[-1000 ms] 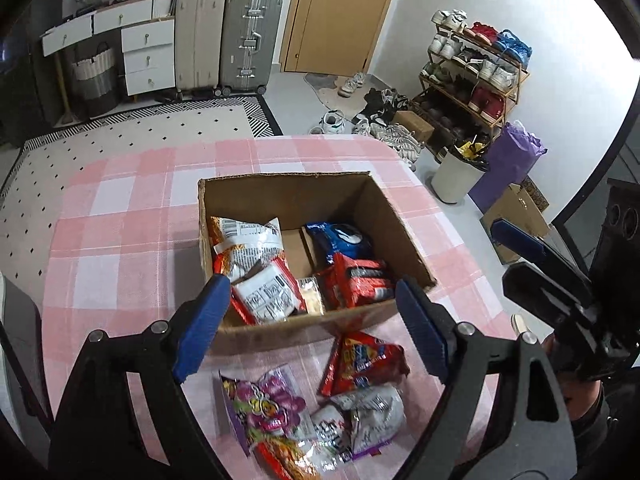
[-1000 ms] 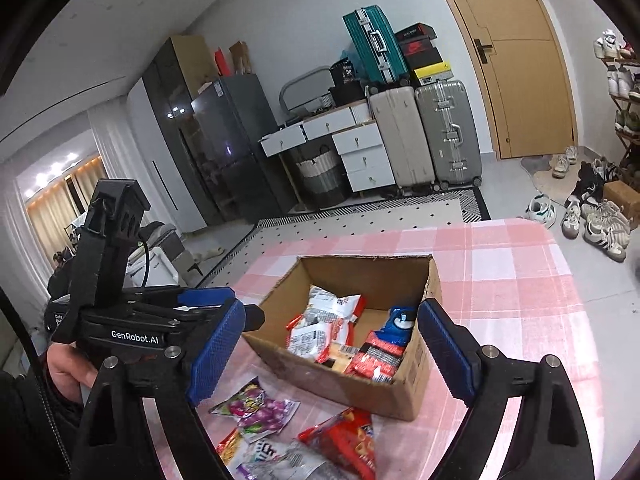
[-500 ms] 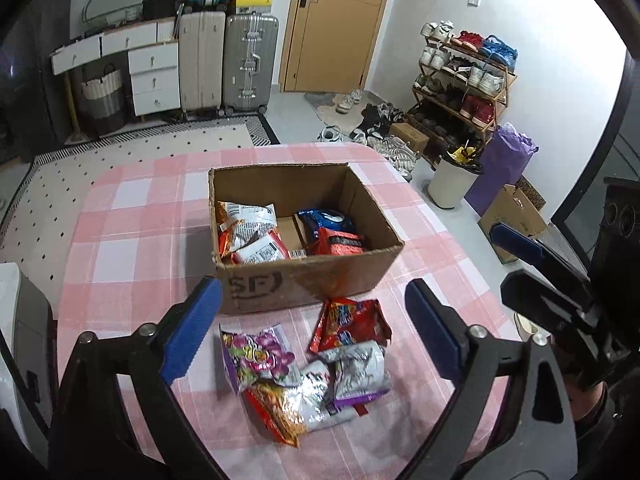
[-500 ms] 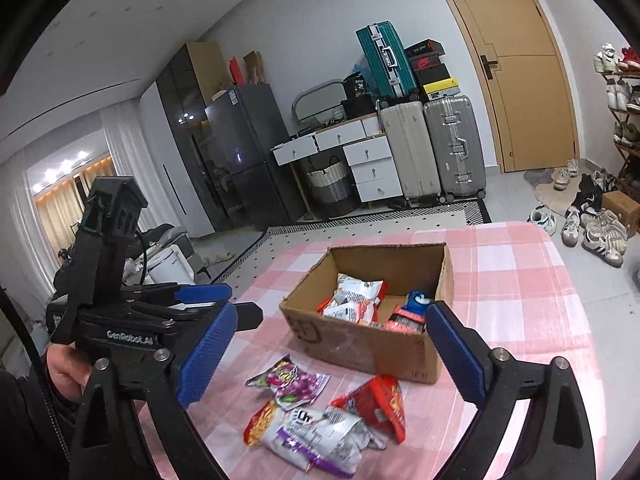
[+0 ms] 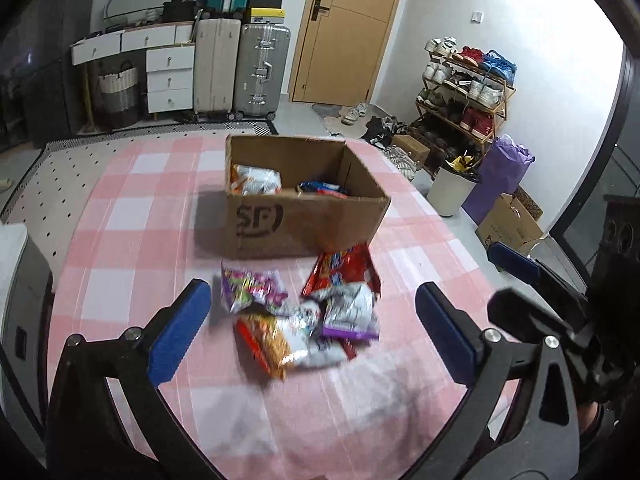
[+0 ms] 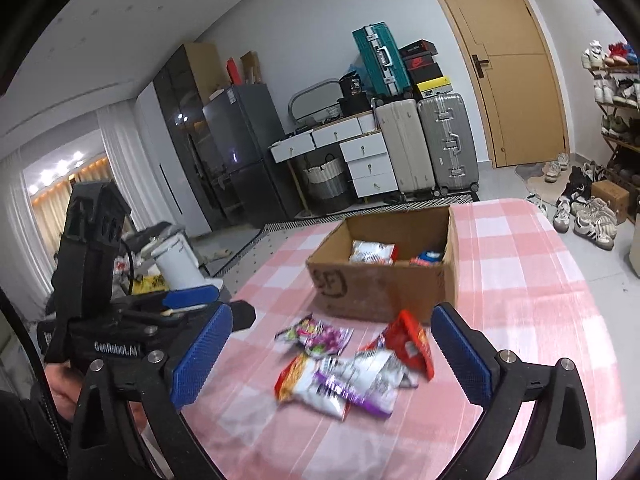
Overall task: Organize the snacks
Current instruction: 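Withdraw both tools from the box back toward the snack pile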
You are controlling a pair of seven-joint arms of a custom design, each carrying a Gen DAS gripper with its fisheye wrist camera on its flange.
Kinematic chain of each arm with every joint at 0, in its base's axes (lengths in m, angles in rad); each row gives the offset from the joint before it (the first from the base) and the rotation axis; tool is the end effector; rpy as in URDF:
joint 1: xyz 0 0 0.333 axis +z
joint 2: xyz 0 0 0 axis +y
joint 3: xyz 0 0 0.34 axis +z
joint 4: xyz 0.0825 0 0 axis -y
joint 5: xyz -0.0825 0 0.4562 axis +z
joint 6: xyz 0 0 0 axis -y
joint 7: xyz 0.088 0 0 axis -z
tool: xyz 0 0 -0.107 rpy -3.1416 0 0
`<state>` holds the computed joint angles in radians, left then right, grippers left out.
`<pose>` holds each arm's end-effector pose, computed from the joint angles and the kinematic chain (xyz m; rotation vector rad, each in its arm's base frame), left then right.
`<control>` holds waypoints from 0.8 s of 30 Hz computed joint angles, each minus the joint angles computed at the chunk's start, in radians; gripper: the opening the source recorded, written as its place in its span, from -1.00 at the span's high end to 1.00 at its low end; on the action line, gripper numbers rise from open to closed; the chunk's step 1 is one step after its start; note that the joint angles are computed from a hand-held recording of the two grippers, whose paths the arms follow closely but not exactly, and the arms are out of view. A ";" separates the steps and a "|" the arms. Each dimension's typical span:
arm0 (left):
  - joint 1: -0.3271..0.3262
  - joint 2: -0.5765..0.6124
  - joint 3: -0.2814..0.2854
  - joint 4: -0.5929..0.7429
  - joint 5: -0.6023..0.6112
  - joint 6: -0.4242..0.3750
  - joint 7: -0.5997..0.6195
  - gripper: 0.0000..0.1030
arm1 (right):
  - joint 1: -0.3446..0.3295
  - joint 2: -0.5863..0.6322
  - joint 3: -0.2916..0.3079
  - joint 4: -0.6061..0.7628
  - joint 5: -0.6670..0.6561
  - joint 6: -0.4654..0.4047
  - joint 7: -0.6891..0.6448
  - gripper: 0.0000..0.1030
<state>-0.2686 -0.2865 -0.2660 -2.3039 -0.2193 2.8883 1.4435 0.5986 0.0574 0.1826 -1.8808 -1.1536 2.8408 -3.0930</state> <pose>0.4918 -0.2885 0.5519 -1.6029 2.0510 -1.1189 0.4540 0.5141 0.5557 -1.5591 1.3729 -0.4606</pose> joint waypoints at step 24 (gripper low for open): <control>-0.108 0.063 0.096 -0.090 -0.298 0.005 0.173 -0.97 | 0.059 0.024 0.028 -0.022 0.085 -0.149 -0.075 -0.98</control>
